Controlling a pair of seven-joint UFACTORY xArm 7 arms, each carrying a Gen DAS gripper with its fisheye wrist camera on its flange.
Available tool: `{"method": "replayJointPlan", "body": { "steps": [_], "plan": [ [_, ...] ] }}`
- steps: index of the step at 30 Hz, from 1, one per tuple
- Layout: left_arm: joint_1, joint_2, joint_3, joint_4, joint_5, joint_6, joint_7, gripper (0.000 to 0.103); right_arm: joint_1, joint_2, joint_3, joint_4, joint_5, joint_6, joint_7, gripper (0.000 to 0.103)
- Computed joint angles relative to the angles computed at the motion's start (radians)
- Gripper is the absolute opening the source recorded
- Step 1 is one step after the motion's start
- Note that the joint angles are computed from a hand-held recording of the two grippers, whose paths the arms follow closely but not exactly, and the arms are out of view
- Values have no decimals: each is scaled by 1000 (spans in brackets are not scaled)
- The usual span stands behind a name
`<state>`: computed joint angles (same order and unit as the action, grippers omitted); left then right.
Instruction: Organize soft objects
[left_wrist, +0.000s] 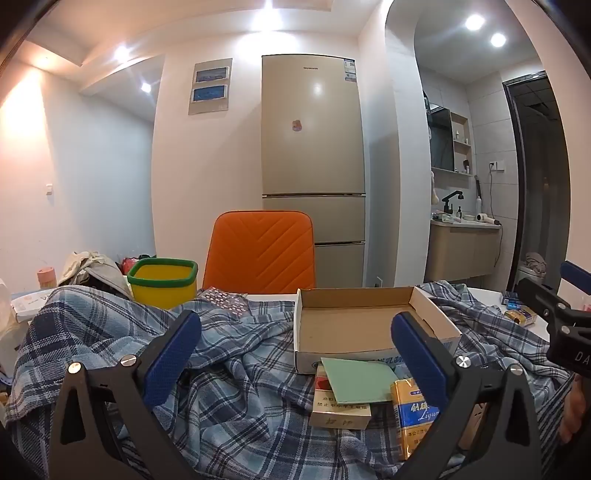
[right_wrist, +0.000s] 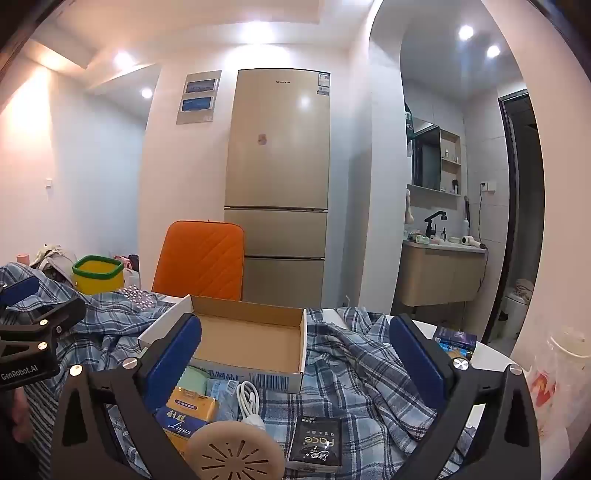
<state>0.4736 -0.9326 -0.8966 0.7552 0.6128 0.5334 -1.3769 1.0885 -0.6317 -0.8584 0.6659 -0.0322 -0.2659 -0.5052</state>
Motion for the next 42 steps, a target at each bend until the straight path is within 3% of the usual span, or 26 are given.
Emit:
{"method": "replayJointPlan", "body": {
  "steps": [7,42],
  "plan": [
    [-6,2,0,2,3,6,1,102,-35,-18,29,-19,1,8,-2,103],
    [-18,21,9,3,37,22,-21,102,-13,4,24,15,53,37,-29,103]
  ]
}}
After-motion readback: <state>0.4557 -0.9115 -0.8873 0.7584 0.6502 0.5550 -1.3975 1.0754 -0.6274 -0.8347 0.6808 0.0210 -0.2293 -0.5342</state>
